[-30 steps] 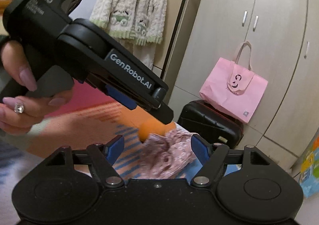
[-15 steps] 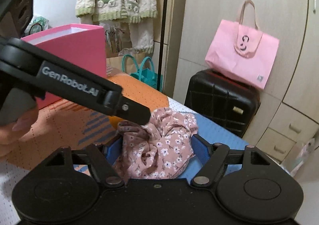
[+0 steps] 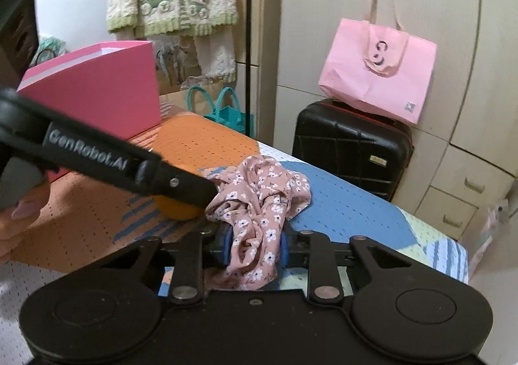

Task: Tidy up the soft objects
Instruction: 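Close the left gripper on the orange sponge while the right gripper closes on the floral cloth, then lift and carry the sponge and floral cloth over the box with both grippers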

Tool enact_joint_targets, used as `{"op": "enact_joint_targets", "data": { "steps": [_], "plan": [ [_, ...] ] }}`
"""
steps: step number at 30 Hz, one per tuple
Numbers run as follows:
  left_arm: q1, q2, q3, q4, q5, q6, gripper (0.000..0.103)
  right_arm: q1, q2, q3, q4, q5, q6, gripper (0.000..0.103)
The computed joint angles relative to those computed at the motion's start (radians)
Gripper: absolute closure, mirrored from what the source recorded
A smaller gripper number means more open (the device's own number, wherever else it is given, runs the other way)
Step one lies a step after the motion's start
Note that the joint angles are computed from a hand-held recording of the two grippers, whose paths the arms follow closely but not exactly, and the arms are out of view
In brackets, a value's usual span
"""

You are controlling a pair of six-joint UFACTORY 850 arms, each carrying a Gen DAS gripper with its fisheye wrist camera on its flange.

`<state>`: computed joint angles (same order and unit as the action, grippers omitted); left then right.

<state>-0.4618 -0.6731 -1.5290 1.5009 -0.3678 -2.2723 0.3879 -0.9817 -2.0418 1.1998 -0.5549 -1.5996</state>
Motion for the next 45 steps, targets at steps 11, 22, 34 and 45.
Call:
{"op": "enact_joint_targets", "data": {
  "steps": [11, 22, 34, 45],
  "plan": [
    [-0.077, -0.007, -0.033, -0.128, -0.168, 0.347, 0.058, -0.001, 0.083, 0.137, 0.09, 0.084, -0.026, 0.074],
    [-0.076, 0.137, 0.134, -0.002, 0.005, 0.123, 0.058, -0.014, 0.247, 0.386, 0.27, 0.108, -0.135, 0.074],
    [-0.143, 0.267, 0.283, -0.008, -0.015, 0.158, 0.058, -0.025, 0.427, 0.614, 0.269, 0.031, -0.093, 0.073],
    [-0.205, 0.414, 0.443, 0.146, -0.031, 0.024, 0.058, -0.009, 0.588, 0.774, 0.239, -0.014, -0.088, 0.073]
  ]
}}
